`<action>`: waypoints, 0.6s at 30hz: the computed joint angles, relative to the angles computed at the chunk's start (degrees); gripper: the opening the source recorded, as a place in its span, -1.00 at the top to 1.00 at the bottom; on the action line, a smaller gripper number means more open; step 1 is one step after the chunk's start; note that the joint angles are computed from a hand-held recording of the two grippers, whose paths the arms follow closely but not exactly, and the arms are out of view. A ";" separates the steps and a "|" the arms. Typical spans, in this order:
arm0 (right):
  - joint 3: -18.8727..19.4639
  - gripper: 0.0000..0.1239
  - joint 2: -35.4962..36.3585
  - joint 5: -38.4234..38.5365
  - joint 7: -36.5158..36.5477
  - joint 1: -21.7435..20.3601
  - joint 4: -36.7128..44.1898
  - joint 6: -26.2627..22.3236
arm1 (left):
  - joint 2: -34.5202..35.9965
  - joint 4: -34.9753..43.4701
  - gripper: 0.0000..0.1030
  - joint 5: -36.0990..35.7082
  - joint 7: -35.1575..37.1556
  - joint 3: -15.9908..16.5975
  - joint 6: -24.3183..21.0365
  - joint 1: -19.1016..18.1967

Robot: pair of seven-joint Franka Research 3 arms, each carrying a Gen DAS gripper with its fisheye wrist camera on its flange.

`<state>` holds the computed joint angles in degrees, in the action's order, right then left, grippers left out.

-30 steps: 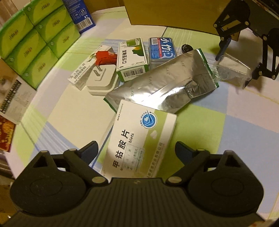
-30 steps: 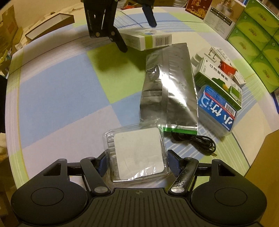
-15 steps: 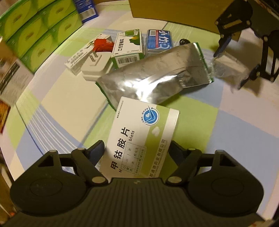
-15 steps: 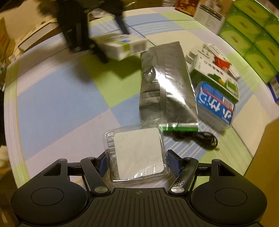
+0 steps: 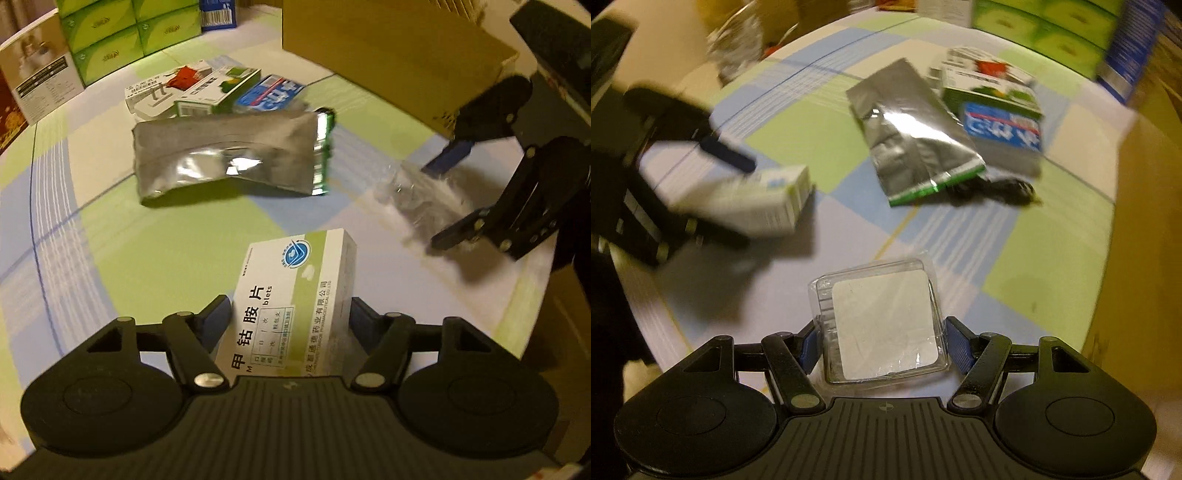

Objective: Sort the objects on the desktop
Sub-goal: 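Lift both held items and carry them over the cardboard box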

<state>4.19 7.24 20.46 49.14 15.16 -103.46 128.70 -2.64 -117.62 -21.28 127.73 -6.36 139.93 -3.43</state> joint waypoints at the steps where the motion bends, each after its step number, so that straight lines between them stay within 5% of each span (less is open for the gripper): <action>1: -0.07 -0.05 -0.88 1.13 0.01 -0.22 -1.29 0.95 | -1.19 -1.73 -0.27 -0.86 -0.26 -0.41 1.46 -0.42; 5: -0.33 -0.23 -3.74 6.88 -3.73 -1.17 -5.62 2.97 | -4.26 -5.91 -0.28 -5.88 2.35 -0.21 4.26 -2.79; 11: -0.92 -0.32 -5.88 12.68 -10.38 -1.68 -10.11 6.11 | -5.86 -9.18 -0.56 -10.08 12.41 1.53 9.25 -5.62; 18: -0.54 -0.32 -5.73 15.83 -16.66 -1.03 -12.00 10.83 | -2.69 -6.42 -0.52 -4.72 6.98 1.26 5.80 -3.35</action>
